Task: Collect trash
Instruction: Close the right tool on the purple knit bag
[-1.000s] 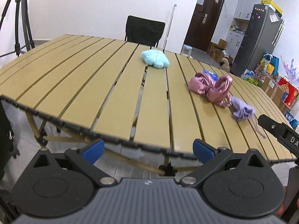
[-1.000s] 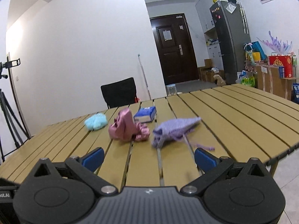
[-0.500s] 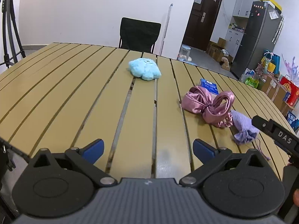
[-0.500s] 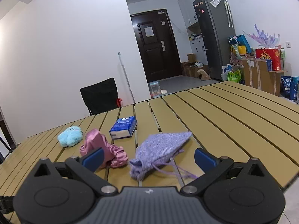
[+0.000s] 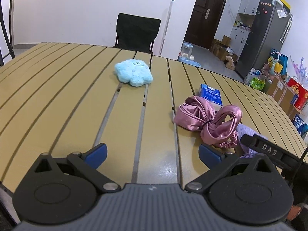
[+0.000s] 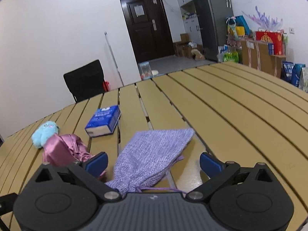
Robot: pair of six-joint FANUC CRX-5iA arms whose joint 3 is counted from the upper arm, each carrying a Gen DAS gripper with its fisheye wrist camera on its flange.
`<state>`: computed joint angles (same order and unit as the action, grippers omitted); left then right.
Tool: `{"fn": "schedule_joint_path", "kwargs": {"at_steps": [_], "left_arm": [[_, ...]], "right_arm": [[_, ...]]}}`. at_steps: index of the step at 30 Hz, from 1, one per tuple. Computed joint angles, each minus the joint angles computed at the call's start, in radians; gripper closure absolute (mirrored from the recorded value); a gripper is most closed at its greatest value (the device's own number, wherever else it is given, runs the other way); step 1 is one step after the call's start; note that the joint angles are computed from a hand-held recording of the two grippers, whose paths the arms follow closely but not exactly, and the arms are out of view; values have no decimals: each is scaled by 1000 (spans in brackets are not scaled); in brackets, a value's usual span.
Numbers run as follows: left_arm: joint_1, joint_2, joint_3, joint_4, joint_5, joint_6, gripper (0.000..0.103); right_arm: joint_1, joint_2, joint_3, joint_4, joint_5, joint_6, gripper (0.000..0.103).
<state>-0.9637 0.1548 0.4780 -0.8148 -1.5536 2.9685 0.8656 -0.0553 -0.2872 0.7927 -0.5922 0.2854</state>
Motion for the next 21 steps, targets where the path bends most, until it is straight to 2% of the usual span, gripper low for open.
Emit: {"fn": "schedule_joint_path", "kwargs": {"at_steps": [5, 7, 10, 15, 19, 21], "left_arm": [[17, 12, 5, 20, 14, 16, 0], [18, 16, 8, 20, 16, 21, 0], [17, 28, 18, 19, 14, 18, 0], [13, 44, 31, 22, 13, 2, 0], [6, 51, 40, 13, 12, -6, 0], [1, 57, 46, 6, 8, -9, 0]], "right_arm": [[14, 16, 9, 22, -46, -13, 8], [18, 22, 19, 16, -52, 9, 14], [22, 25, 21, 12, -43, 44, 25], [21, 13, 3, 18, -12, 69, 50], [22, 7, -5, 22, -2, 86, 61], [13, -7, -20, 18, 22, 88, 70]]}}
